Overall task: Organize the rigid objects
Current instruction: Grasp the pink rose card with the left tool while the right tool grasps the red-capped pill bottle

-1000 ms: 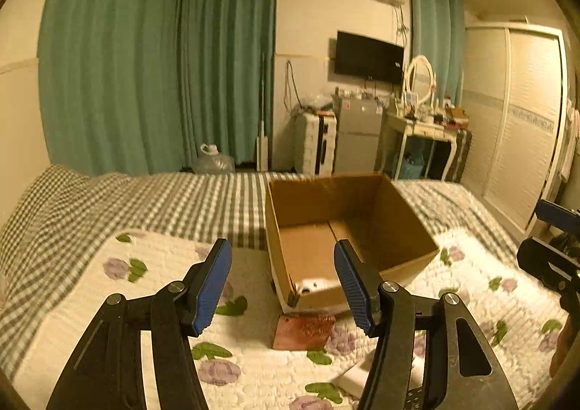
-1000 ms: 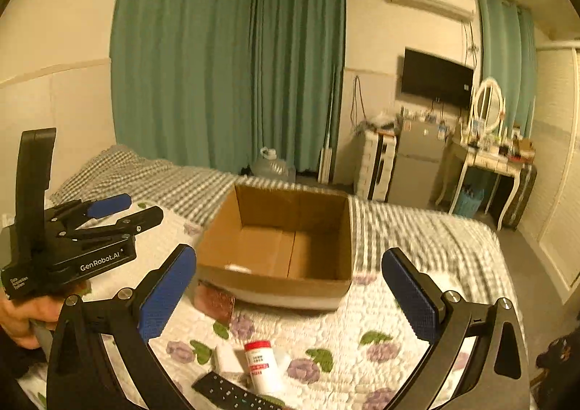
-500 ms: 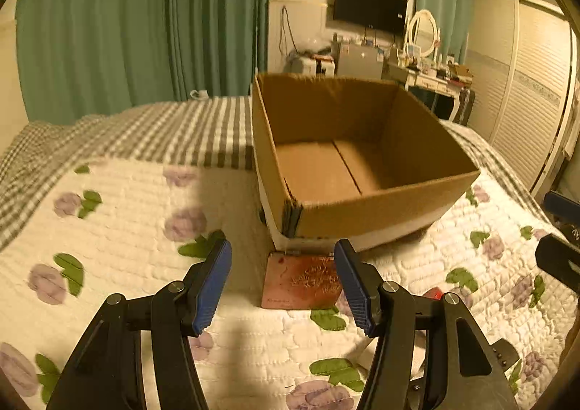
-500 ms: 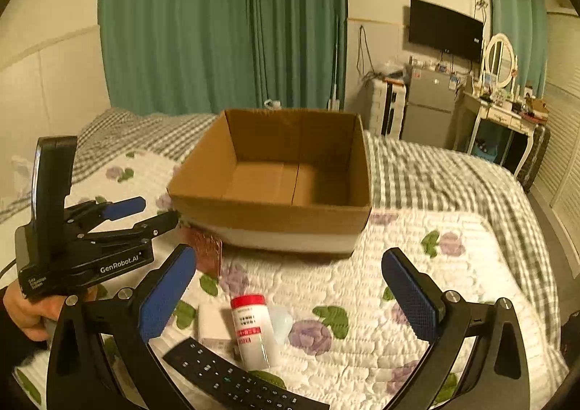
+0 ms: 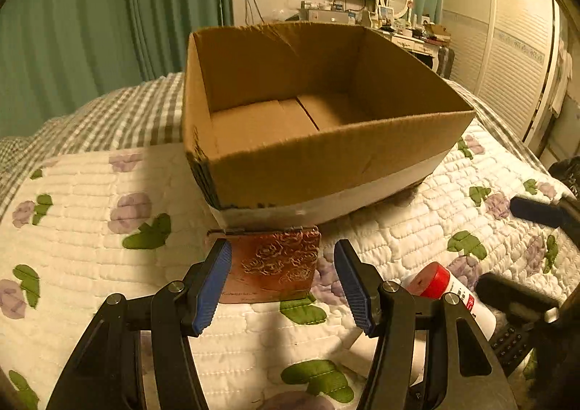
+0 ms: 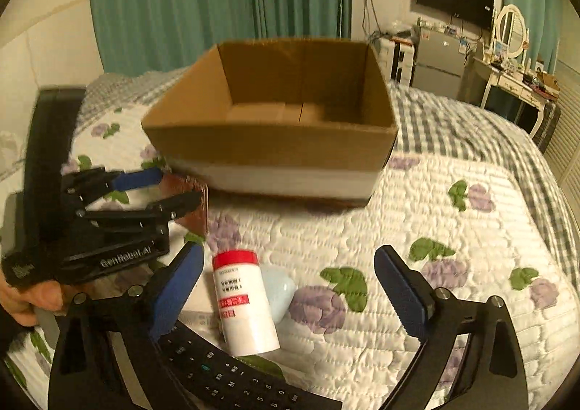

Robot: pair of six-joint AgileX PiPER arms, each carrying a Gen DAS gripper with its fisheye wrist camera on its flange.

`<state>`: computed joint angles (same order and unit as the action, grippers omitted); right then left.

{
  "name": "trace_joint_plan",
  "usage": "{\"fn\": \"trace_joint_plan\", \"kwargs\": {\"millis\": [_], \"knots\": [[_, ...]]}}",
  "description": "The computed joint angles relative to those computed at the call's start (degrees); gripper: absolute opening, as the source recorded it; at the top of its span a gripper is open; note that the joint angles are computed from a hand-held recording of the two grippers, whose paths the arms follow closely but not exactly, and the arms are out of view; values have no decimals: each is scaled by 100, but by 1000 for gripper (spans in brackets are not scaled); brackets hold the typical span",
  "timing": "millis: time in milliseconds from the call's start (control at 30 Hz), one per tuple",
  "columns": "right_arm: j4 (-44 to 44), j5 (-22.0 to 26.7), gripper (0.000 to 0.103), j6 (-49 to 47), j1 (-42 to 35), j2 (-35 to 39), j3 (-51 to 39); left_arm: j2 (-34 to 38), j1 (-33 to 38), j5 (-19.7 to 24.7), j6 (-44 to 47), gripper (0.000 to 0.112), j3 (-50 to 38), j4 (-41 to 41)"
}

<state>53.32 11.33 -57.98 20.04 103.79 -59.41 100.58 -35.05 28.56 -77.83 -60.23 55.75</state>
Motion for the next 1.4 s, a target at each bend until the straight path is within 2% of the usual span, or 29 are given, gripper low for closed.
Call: {"fn": "trace_joint_plan", "kwargs": {"millis": [100,233,367,467,533,633,800,900,967,1067,1133,1200,1233,1267,1400], "knots": [[-598,73,86,592,36,249,-102,86,101,-106,181,62,-40,-206],[-357,311,85,358,8,482,-219,259,225,-141,441,62,-188,-494],[-781,352,84,675,140,644,-352,458,253,-16,572,62,-395,-625],[-1023,447,75,844,229,753,-440,668,266,189,792,62,-647,-852],[-1106,477,60,897,278,800,-478,864,358,360,1159,62,-865,-1290],[-1439,467,52,1227,318,860,-546,911,455,353,1345,62,-916,-1532],[-1086,588,42,1016,152,893,-576,933,382,463,1268,57,-924,-1403],[-748,702,41,749,55,897,-578,776,389,256,1250,47,-721,-1407],[-828,765,40,845,27,866,-609,693,295,228,1141,35,-614,-1316],[-675,797,39,710,-28,807,-548,598,166,318,1080,30,-530,-1203],[-523,822,39,603,-69,767,-491,604,118,336,1019,30,-526,-1163],[-402,840,39,517,-118,736,-446,630,130,389,1099,37,-555,-1269],[-318,825,39,428,-129,721,-399,698,109,580,1064,53,-643,-1254],[-301,817,39,407,-138,713,-387,783,73,793,916,60,-727,-1158],[-320,785,39,393,-129,680,-347,879,191,678,1049,62,-768,-1309]]}}
